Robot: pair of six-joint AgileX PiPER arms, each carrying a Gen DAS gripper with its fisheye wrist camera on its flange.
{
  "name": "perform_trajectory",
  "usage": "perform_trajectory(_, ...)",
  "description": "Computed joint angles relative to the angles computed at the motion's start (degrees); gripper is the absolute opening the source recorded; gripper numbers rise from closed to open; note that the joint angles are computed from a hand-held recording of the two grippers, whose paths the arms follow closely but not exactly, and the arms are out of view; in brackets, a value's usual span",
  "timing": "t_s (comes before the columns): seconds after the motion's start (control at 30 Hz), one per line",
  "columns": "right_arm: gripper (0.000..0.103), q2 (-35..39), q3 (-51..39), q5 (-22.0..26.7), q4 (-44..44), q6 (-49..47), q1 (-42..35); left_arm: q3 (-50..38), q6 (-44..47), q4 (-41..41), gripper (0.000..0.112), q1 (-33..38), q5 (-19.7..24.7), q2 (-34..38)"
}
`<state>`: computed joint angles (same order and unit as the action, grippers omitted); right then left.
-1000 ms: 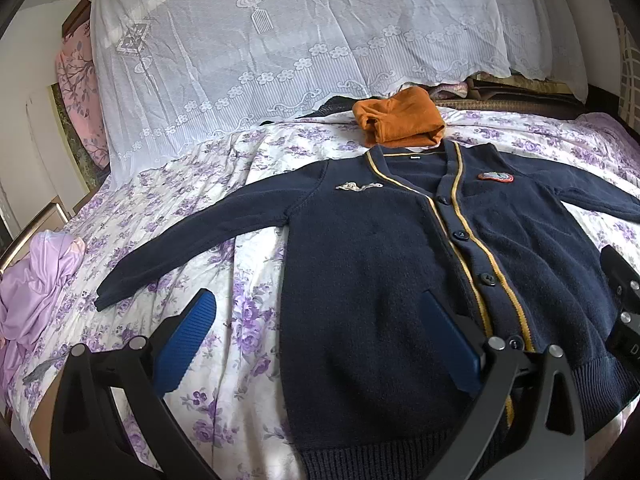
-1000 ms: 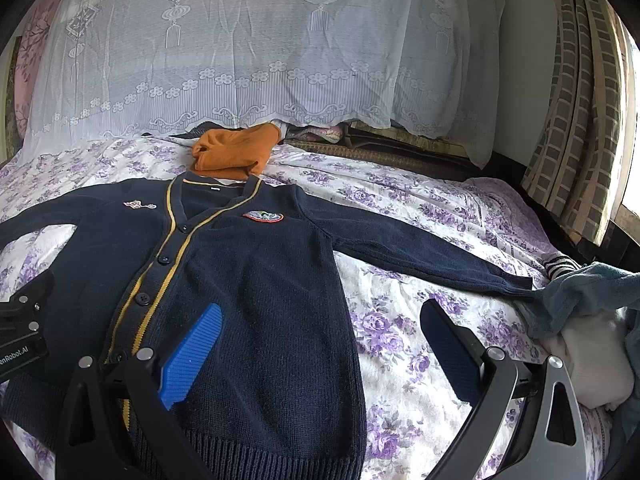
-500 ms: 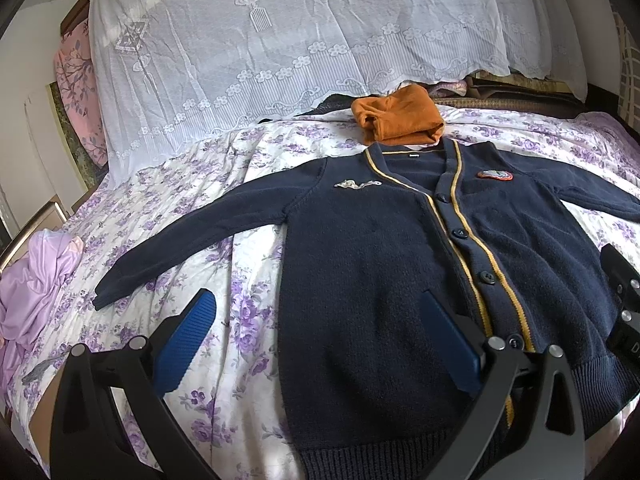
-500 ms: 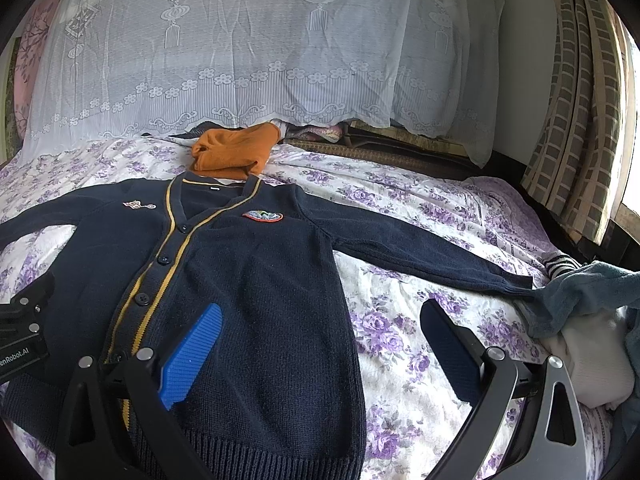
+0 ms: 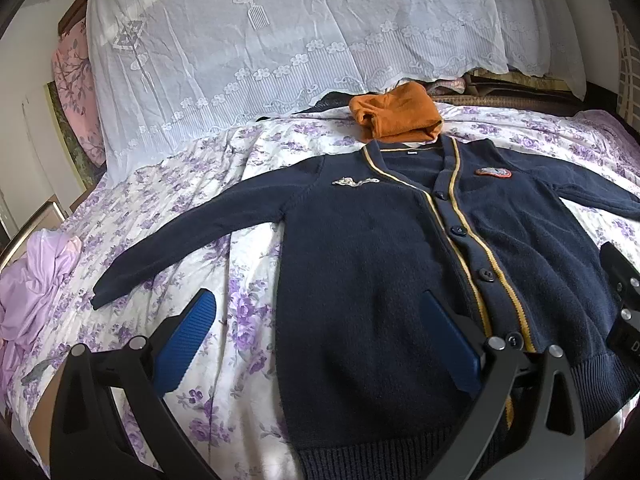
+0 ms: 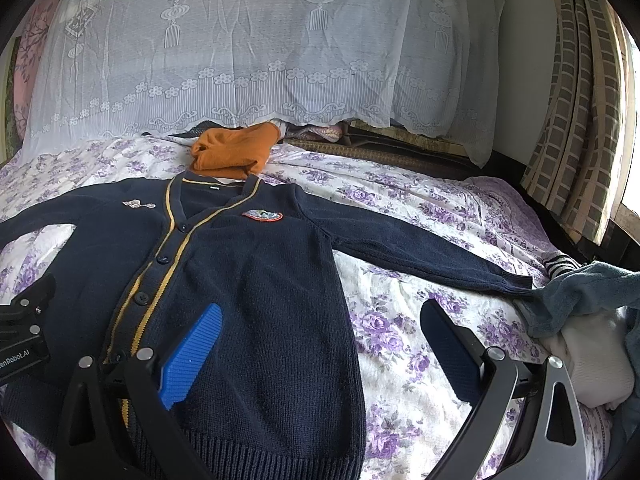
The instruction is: Fold small clothes
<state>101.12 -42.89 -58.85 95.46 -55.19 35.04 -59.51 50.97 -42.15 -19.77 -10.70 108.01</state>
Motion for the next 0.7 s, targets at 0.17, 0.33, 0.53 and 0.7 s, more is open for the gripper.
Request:
perform_trajectory(0.17,0.1,-0.2,0.1,-0.3,0.2,-0.1,0.2,-0.4,3.0,-2.8,0.099,0.2,1.0,0.0)
perform_trajectory(0.33,0.1,-2.1,3.0,-0.2,-1.3,2.9,0.6,-1.0,8.4,-8.0,0.099,0.5,2.2,0.1)
perform_trajectory(0.53,0.1,-12.6,14.0,6.2,-10.8,13.6,-3.1,-3.8,8.3,-6.9,0.099,5.7,15.5,0.1)
perform_trajectory(0.7,0.1,-17.9,20.5,8.0,-14.2,16.0,-7.7,-6.5,6.7,-4.0,0.099,8.0,23.5,1.3)
